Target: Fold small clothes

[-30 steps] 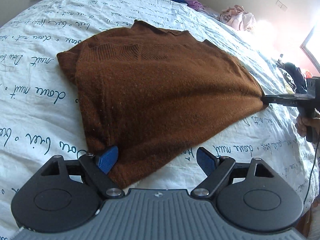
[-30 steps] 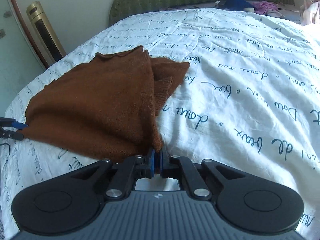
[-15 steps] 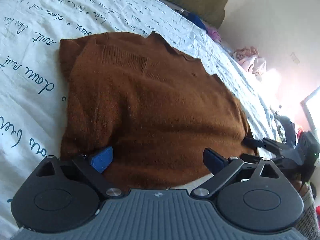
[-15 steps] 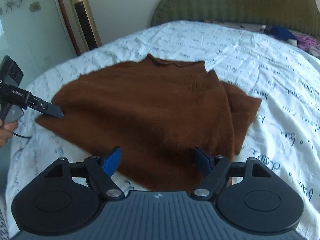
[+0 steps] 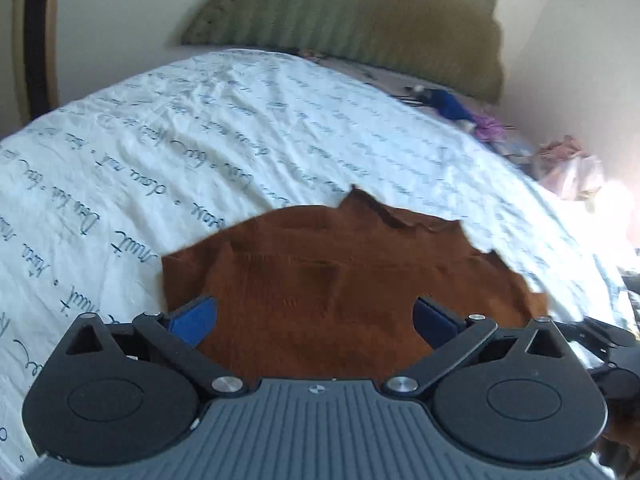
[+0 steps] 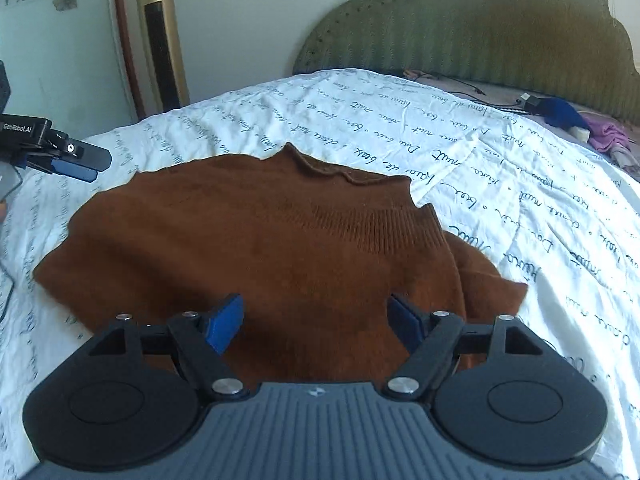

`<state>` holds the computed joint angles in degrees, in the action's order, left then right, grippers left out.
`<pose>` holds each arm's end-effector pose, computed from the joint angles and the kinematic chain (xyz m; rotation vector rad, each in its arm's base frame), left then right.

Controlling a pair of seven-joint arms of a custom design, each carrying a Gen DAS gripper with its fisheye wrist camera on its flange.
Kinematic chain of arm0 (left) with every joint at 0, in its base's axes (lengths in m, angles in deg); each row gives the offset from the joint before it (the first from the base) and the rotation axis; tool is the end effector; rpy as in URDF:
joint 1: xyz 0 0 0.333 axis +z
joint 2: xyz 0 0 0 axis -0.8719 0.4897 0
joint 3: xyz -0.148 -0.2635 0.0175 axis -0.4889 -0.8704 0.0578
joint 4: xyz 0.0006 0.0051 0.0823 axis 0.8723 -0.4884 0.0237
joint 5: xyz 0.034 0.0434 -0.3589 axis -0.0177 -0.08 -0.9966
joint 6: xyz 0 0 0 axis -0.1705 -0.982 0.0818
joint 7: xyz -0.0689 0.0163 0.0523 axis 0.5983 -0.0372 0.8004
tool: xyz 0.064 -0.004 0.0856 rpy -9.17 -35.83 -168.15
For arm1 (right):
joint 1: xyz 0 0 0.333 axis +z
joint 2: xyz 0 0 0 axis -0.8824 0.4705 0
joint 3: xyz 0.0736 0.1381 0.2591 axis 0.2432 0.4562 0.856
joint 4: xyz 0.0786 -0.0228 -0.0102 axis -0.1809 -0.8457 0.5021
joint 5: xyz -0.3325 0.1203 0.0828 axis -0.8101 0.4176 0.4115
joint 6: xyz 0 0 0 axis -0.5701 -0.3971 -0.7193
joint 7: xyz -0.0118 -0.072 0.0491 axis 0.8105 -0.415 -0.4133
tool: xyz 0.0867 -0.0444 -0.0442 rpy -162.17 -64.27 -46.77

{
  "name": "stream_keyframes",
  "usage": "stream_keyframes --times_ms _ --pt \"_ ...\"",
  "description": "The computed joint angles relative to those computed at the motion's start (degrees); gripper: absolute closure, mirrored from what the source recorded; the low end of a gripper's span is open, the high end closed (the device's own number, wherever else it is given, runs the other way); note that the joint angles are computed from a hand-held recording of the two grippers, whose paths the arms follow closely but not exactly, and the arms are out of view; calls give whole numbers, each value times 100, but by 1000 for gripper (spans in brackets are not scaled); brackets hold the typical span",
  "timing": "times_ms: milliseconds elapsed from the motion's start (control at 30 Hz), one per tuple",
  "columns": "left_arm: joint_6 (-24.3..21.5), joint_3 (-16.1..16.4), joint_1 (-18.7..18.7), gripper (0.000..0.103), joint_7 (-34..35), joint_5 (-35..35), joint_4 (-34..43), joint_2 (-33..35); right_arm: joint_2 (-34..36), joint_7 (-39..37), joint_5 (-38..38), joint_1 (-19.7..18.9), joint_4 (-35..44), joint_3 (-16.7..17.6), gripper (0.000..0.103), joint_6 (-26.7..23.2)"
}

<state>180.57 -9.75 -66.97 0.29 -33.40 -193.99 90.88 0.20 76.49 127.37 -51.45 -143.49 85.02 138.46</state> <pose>0.5777 -0.1542 0.5507 -2.1777 1.2278 -0.7346 0.6900 0.2144 0.5001 -2.1293 0.7730 -0.2283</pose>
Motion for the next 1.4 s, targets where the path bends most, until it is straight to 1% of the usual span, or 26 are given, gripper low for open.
stream_keyframes --times_ms 33,67,133,167,200,233,267,300,400,433,500,567,667,733,767,800,833,900,967,1100,1233,1267,1300,1333,1367,1400 --pt "-464 -25 -104 0 -230 301 435 349 307 388 -148 145 408 -74 24 -53" --pt "-733 -15 -199 0 -274 504 740 642 603 724 -258 246 801 -107 24 -106" --pt "-1536 89 -484 0 -287 600 1373 1218 1156 1253 -493 407 1512 -147 23 -148" --pt "-1646 44 -444 0 -183 521 1442 1367 1391 1580 -896 368 1766 26 22 -97" --pt "-1640 61 -478 0 -302 765 1312 1374 1492 1568 -1028 421 1820 19 21 71" --pt "-1559 231 -674 0 -556 1242 1100 1292 1452 1237 -855 566 1673 -189 16 364" --pt "-1493 232 -669 0 -651 1317 988 1248 1479 1185 -1009 573 1654 -196 12 532" --pt "-1446 224 -637 0 -661 1277 939 1211 1502 1294 -1104 590 1642 -262 4 667" --pt "-1507 199 -590 0 -606 1159 936 1167 1608 1382 -1103 386 1814 -117 3 467" --pt "-1647 175 -618 0 -537 1136 1013 1190 1599 1411 -1116 367 1820 -108 3 430" --pt "-1821 145 -630 0 -527 996 1107 1182 1368 1571 -1129 402 1547 -144 2 546" --pt "-1932 139 -654 0 -649 976 1091 1116 1018 1437 -841 273 1031 48 2 784" --pt "-2051 116 -674 0 -654 1008 1069 1106 765 1107 -492 138 647 248 2 745" --pt "-2022 114 -663 0 -678 1035 989 1087 682 1025 -682 287 439 62 2 794" --pt "-1929 116 -631 0 -711 1019 910 1053 678 1001 -848 393 325 -68 2 974" --pt "-1887 121 -619 0 -763 1040 846 1028 656 610 -652 390 156 -67 0 1269" --pt "-1870 124 -612 0 -786 1074 803 1010 710 548 -584 219 188 110 0 1288" --pt "-1943 98 -604 0 -794 1004 796 966 782 907 -655 256 403 -35 0 1079" --pt "-2098 63 -620 0 -839 918 784 858 571 1024 -717 300 185 -96 0 1116" --pt "-2110 -44 -662 0 -1081 957 465 506 70 571 -173 -5 -438 203 0 1131" --pt "-2485 -180 -797 0 -1144 930 594 566 -250 67 305 -117 -903 283 0 1051" --pt "-2541 -197 -842 0 -1160 980 643 628 -301 5 260 -42 -1019 208 0 1141" --pt "-2737 -206 -926 0 -1192 1093 783 763 -330 82 -24 157 -1150 16 0 1365" --pt "-2958 -206 -1013 0 -1203 1182 949 910 -333 21 -194 223 -1254 -34 0 1555" --pt "-3138 -193 -1100 0 -1240 1276 1089 1048 -349 -408 38 88 -1347 114 0 1628" --pt "-3258 -173 -1177 0 -1327 1357 1168 1121 -338 -466 162 17 -1333 149 0 1552"
